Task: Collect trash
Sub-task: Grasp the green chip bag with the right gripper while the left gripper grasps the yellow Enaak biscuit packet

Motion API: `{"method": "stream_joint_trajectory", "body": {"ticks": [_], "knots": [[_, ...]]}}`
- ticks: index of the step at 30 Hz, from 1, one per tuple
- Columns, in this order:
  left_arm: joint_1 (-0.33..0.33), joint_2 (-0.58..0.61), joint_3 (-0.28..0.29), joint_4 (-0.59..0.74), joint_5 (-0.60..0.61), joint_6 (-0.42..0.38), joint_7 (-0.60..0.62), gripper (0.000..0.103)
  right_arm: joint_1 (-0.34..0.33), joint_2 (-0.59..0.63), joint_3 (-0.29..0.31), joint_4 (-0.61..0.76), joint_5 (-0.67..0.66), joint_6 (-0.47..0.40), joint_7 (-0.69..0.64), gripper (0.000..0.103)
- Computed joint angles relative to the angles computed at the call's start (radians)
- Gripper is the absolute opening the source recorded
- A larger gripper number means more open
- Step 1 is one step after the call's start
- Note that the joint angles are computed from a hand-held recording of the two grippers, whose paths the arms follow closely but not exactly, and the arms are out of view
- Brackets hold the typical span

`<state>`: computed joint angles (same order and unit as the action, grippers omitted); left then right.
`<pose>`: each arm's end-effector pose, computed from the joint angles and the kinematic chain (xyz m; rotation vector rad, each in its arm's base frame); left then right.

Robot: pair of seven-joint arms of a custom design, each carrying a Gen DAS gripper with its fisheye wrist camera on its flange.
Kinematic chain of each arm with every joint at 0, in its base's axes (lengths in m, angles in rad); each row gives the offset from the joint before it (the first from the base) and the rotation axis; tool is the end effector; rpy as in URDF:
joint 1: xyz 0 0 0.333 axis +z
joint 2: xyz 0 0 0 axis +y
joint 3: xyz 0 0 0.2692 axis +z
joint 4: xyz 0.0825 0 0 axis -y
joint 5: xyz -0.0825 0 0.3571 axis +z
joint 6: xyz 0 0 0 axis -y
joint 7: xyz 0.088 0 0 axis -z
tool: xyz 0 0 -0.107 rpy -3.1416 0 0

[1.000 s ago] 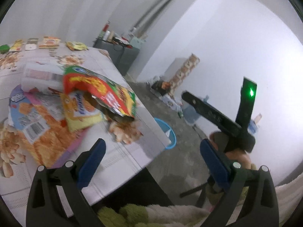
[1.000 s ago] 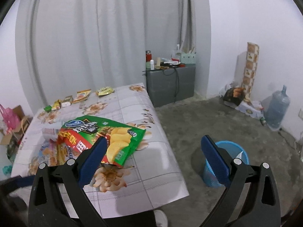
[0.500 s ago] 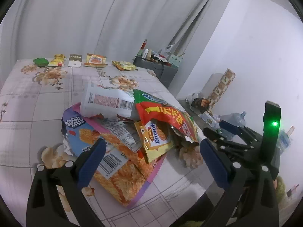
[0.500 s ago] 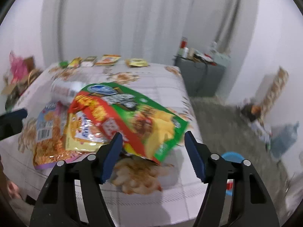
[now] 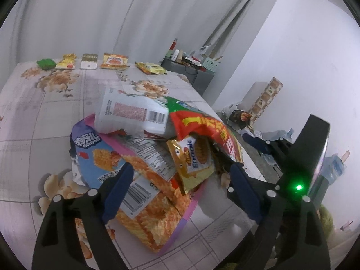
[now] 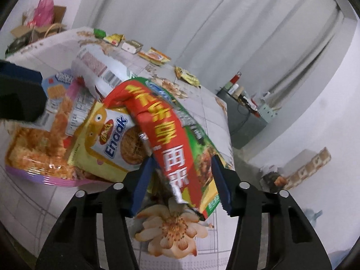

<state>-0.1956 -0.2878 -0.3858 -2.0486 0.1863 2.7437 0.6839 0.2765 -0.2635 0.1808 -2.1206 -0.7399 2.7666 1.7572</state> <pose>0.4115 -0.3084 0.6286 -1.9076 1.6756 -1.2947 0.4429 0.2596 0.5820 -2.2423 0.8352 -1.1995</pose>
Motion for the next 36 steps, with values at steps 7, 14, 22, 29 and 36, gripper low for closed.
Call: {"method": "stream_joint_trajectory", "body": {"ticks": [7,14,22,29,36], "knots": [[-0.009,-0.014,0.024,-0.029,-0.073,0.029,0.018,0.076,0.012,0.029,-0.003,0.037,0.030,-0.044,0.001,0.038],[0.003,-0.025,0.013,-0.035,-0.080,0.024,0.005,0.076,-0.013,0.049,0.028,0.045,-0.119,-0.019,0.107,0.059],[0.002,-0.033,0.017,-0.037,-0.095,0.028,0.014,0.073,0.021,0.128,-0.005,0.139,-0.149,-0.103,0.197,0.016],[-0.003,0.026,0.018,0.034,-0.090,-0.013,0.059,0.069,0.063,0.042,-0.120,0.104,0.361,-0.048,0.058,0.002],[-0.062,0.197,0.042,0.238,-0.058,-0.138,0.139,0.062,0.118,-0.020,-0.225,0.070,0.859,-0.051,-0.146,0.002]]}}
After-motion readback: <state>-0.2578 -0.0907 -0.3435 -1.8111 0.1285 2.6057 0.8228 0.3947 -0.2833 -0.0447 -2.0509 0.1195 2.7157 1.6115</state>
